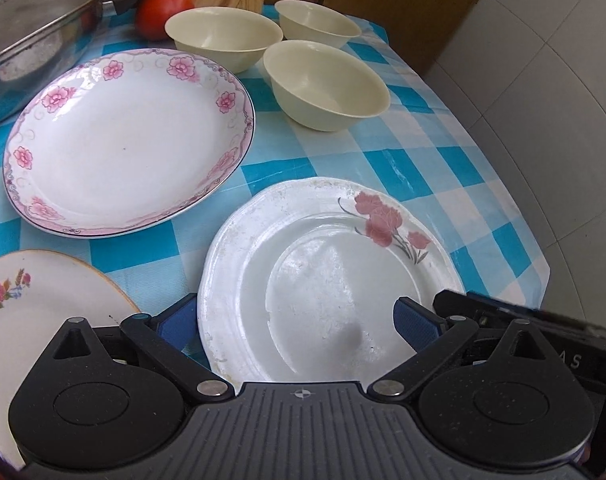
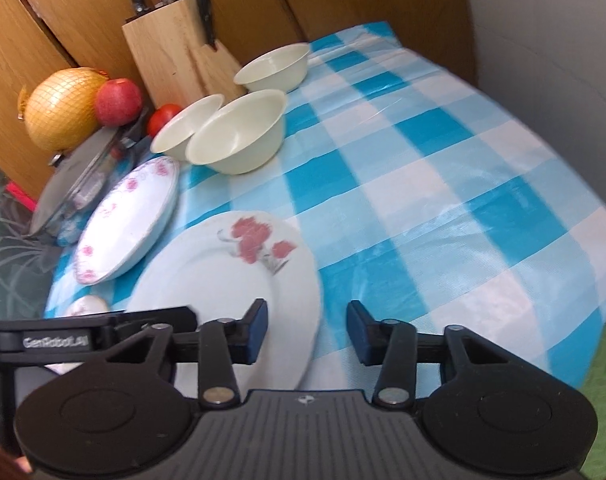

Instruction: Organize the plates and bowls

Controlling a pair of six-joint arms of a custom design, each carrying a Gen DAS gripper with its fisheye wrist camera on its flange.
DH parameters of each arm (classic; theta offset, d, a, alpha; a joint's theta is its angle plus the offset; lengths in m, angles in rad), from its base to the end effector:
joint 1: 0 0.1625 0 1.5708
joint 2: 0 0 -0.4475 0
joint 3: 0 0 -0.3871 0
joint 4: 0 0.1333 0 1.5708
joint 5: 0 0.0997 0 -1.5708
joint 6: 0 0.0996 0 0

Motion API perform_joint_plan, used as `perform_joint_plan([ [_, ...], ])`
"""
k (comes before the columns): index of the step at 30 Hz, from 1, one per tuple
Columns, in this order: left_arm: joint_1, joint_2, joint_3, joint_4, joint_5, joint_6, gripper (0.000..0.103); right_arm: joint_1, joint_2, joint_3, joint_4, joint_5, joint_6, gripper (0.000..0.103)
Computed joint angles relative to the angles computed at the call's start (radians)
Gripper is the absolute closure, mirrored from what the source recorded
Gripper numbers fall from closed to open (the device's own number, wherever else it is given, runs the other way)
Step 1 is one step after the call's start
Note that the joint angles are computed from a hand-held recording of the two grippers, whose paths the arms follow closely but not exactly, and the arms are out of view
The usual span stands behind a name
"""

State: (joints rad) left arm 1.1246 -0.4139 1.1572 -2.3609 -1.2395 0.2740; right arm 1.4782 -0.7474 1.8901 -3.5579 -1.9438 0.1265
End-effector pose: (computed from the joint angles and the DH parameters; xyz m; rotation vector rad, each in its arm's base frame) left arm -0.1952 -0.7920 -0.0089 0.9811 2.6371 -0.1061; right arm 0.0388 -0.6308 0.1274 -0.4951 -2.5187 1.1570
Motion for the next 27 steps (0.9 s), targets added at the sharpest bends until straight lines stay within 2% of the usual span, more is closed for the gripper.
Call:
perform_joint_plan([
  [4,-0.001,0.005,-0.01,0.003,-0.005,-0.029,0.004,-0.001,0.0,-0.009,0.005,-0.023,0.011,0.077],
  [8,-0.01,0.008,-0.001,-0.011,-0.001,-0.003,0.009,0.002,0.004,-0.017,-0.018,-0.073,0.005,0.078],
  [14,-0.021,0.01,0.021,-0.041,0.017,0.019,0.009,0.022,0.031,-0.044,-0.032,-0.15,-0.067,0.078],
  [20,-0.019,-0.002,0.04,-0.057,0.024,0.014,0.01,0.031,0.045,-0.06,-0.05,-0.164,-0.106,0.078],
  [27,-0.018,0.001,0.035,-0.061,0.029,0.017,0.011,0.036,0.054,-0.085,-0.013,-0.191,-0.084,0.077],
])
